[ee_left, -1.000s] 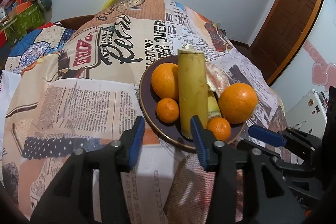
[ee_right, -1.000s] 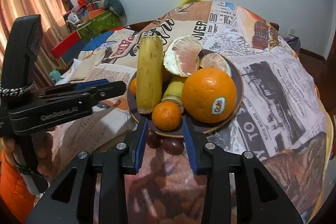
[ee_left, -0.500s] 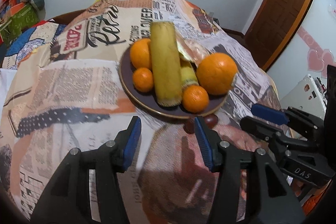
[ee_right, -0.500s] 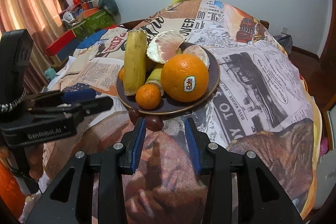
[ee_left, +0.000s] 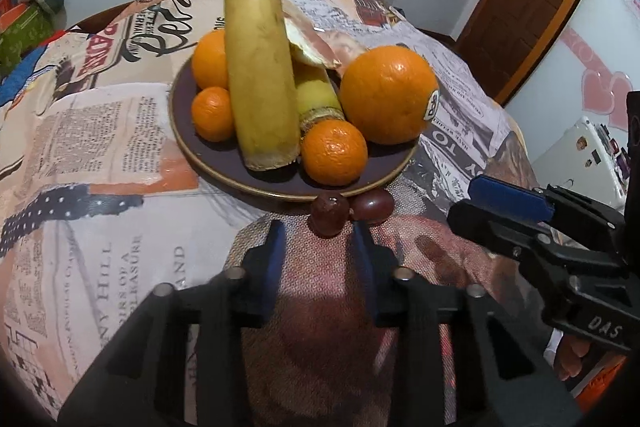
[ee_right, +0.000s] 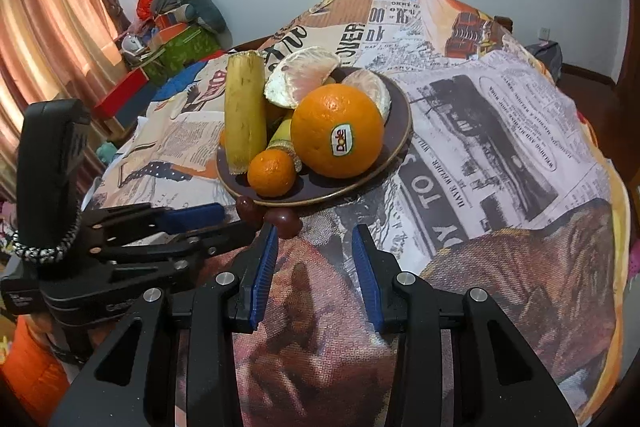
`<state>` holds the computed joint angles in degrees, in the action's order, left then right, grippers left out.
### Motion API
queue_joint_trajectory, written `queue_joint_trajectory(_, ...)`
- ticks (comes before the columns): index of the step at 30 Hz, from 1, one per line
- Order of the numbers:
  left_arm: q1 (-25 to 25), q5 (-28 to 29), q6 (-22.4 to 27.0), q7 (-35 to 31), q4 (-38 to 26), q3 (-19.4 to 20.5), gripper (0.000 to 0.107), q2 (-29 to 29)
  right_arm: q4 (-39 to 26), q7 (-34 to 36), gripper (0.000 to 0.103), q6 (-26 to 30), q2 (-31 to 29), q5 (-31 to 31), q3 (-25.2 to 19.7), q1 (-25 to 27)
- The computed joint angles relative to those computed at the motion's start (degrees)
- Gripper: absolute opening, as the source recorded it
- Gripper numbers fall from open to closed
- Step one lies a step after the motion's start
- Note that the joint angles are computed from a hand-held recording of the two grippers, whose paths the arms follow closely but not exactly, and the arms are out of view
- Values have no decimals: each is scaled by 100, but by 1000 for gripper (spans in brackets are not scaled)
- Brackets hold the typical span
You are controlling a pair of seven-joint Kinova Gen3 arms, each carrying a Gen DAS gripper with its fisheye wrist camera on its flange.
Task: Organize fruits
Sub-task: 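Grasp a dark red date with the left gripper while the right gripper grasps another date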
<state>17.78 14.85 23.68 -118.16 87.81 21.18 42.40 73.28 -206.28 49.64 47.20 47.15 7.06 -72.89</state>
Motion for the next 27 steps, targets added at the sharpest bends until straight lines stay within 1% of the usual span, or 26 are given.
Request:
queue_joint_trajectory(2,55,-13,-51,31,-21,-41,27,25,22,-9,35,-64,10,3,-8,21)
queue_joint_trajectory(6,100,-54,-127,29,-20,-41,26,46,57,25,35,-239,23,-17,-22,93)
queue_joint_trajectory(9,21,-55,-226,-27,36,56,26,62,-27,172,35,-268,75,-79,-21,142)
queue_joint_trajectory(11,-73,-38,-232,-101,55,161,22,83,-60,209,35,-349,102,-89,10,153)
queue_joint_trajectory(12,-158,-21,-205,-179,57,251,17,99,-76,231,35,-364,113,-97,28,149)
queue_joint_trajectory(13,-219,2,-179,-245,58,316,15,111,-114,285,35,-365,132,-111,35,156)
queue_joint_trajectory(21,-392,118,-407,-364,307,318,13,-39,-484,909,35,-328,314,-381,18,284)
queue_joint_trajectory(24,-544,160,-452,-376,392,358,13,-108,-729,1211,34,-167,434,-557,0,341)
queue_joint_trajectory(26,-583,170,-470,-359,413,344,13,-138,-956,1465,27,22,543,-713,-33,398)
queue_joint_trajectory(27,-623,181,-490,-363,437,360,13,-155,-999,1508,26,66,564,-759,-11,394)
